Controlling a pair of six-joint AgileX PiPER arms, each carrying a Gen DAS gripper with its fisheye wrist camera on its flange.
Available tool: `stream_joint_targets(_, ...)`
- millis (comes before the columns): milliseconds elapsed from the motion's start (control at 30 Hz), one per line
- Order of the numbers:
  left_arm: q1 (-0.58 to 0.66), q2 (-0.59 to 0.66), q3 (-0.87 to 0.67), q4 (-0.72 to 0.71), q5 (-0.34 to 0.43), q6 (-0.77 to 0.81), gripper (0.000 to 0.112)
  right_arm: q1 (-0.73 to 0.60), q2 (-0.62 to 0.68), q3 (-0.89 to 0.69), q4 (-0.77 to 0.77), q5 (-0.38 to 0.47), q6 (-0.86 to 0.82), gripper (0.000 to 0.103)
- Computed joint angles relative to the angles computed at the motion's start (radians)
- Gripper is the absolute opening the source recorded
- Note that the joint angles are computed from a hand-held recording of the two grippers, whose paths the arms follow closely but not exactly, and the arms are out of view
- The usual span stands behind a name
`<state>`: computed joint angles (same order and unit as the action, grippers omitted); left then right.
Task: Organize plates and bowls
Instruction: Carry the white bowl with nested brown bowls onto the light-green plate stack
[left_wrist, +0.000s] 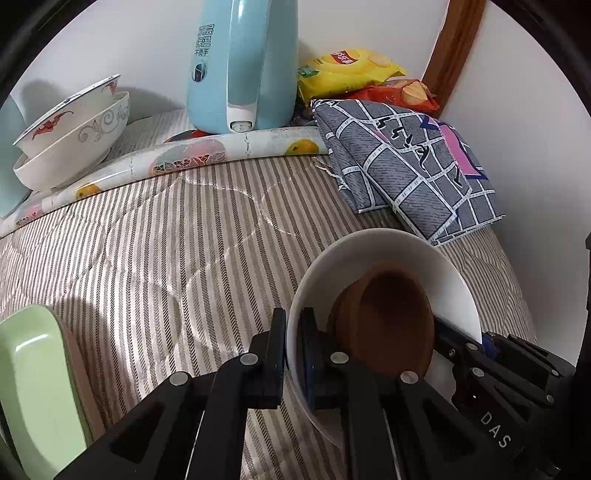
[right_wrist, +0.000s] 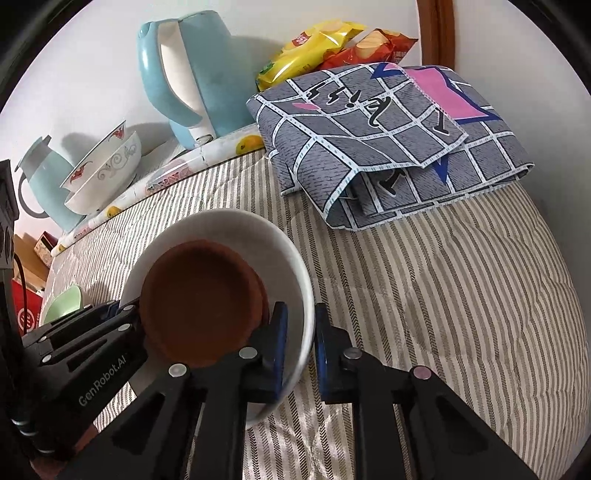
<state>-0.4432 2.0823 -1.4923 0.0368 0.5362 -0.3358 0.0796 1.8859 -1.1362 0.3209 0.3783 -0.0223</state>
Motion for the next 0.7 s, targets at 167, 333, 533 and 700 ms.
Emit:
stream_joint_targets(167, -0.010, -0.035, 0.046, 0.008, -0.013, -0.011, 0.008, 0.010, -0.043, 0.054, -0.016, -0.020, 0.024, 0.013)
stream_joint_targets(333, -0.018, -0.086, 0.103, 0.023, -0.029, -0.030, 0.008, 0.027, -0.082, 0.094, -0.040, -0.030, 0.064, 0.013)
stream_joint_targets(533, -0.023, -0.161, 0.182, 0.037, -0.051, -0.049, 0.008, 0.054, -0.158, 0.157, -0.098, -0.040, 0.136, 0.013)
stream_joint_targets(700, -0.026, -0.234, 0.249, 0.061, -0.062, -0.077, 0.008, 0.083, -0.221, 0.190, -0.161, -0.031, 0.214, 0.013)
